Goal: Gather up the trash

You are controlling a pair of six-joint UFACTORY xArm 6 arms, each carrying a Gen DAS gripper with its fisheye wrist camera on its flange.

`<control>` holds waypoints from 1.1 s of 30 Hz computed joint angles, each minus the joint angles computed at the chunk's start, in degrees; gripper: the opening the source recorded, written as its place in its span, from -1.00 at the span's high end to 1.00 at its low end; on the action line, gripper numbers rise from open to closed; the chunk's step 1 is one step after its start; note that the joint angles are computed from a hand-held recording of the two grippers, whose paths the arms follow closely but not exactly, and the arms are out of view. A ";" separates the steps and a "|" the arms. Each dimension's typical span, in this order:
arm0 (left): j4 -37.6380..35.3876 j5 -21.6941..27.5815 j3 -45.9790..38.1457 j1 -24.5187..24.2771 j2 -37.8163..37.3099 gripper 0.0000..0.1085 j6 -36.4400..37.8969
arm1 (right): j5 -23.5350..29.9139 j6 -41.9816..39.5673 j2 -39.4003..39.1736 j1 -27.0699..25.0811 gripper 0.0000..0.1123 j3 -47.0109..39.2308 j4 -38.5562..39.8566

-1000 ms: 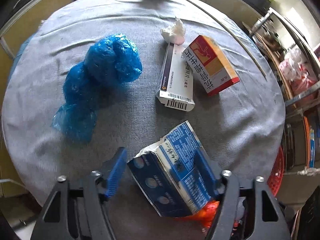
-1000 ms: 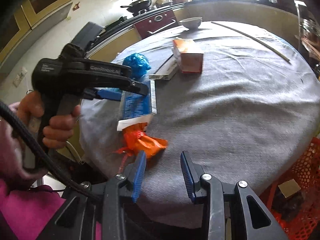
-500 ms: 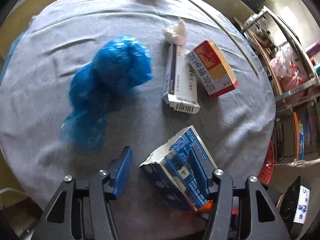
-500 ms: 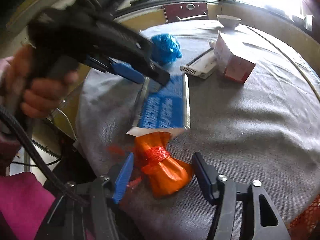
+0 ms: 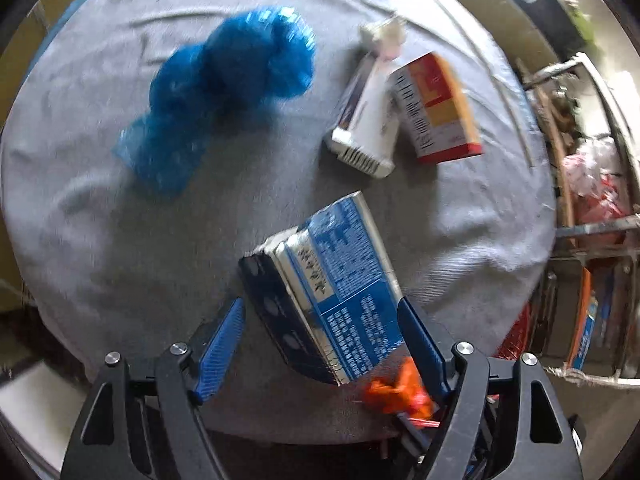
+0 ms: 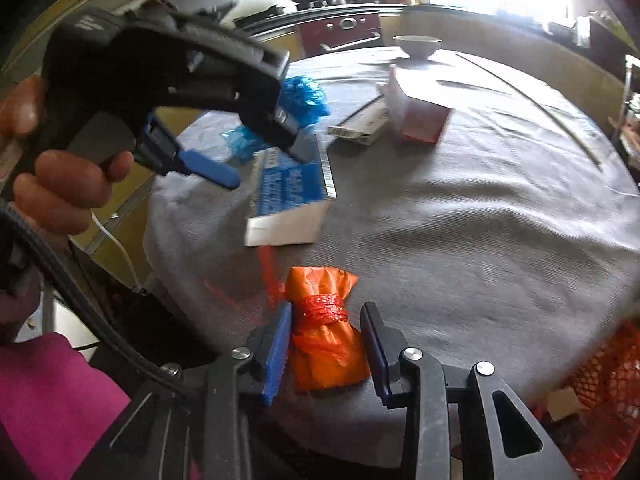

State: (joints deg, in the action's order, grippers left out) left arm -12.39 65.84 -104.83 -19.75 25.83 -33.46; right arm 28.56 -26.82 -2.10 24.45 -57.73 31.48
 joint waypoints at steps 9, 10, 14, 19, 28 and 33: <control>6.50 1.66 -7.54 -2.36 4.24 -0.45 -7.27 | -0.69 -1.44 -0.99 -2.09 0.33 1.98 4.25; 7.11 2.45 -9.45 -2.59 5.43 -0.45 -7.49 | -0.65 -1.98 -0.94 -2.03 0.33 2.14 5.30; 8.87 7.88 -17.93 -3.40 11.48 -0.45 -8.13 | -1.20 -2.53 -1.21 -1.44 0.33 2.69 7.50; 10.41 8.35 -19.91 -4.26 13.56 -0.48 -6.96 | -1.26 -3.35 -1.54 -1.37 0.32 3.11 9.29; 6.87 -1.19 -7.42 -3.12 6.81 -0.45 6.38 | -2.24 -2.71 -1.59 -1.07 0.33 3.45 9.60; 2.03 3.60 -11.76 -0.99 9.24 -0.46 17.20 | -3.24 -0.51 -2.03 -1.38 0.32 3.22 9.66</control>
